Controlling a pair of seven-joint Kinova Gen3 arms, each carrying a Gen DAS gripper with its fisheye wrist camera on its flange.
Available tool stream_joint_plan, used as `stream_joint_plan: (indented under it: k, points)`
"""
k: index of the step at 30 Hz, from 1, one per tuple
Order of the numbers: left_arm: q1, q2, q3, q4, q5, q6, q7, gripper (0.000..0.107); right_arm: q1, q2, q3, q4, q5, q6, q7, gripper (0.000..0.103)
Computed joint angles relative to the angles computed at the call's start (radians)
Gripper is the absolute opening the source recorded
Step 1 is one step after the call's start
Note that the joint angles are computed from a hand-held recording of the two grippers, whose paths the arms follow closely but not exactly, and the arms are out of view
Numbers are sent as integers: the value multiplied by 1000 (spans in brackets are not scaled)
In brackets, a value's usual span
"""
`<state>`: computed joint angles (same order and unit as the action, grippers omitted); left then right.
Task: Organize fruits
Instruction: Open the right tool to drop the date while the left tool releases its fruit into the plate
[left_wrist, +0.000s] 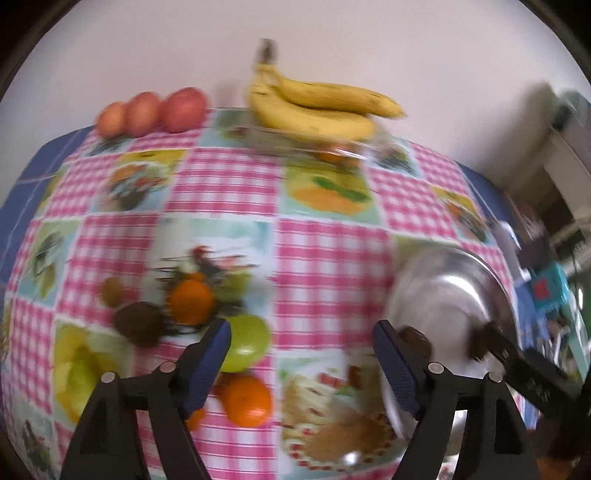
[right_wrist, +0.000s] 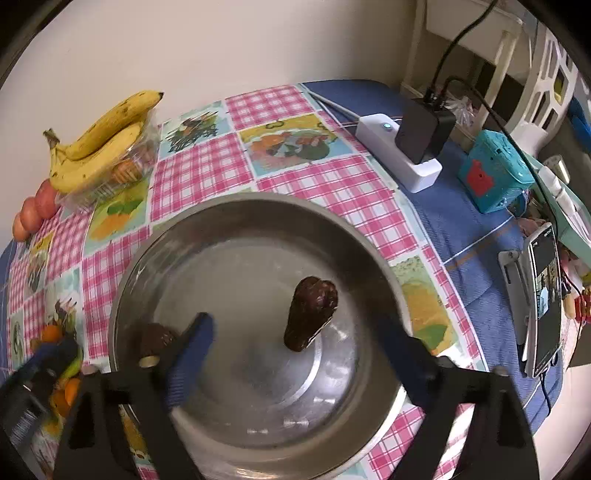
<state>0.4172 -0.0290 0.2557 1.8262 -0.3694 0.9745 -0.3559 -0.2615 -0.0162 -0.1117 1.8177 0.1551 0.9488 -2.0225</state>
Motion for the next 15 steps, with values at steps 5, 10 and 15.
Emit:
stream_joint_plan:
  k: [5, 10, 15]
  points:
    - [-1, -23, 25, 25, -109, 109, 142, 103, -12, -21, -15, 35, 17, -35, -18, 95]
    - [-9, -77, 38, 74, -142, 142, 202, 103, -37, -42, -48, 77, 66, -79, -50, 95]
    - [-20, -116, 86, 112, -181, 194, 264, 103, -52, -52, -40, 104, -29, -126, 12, 95]
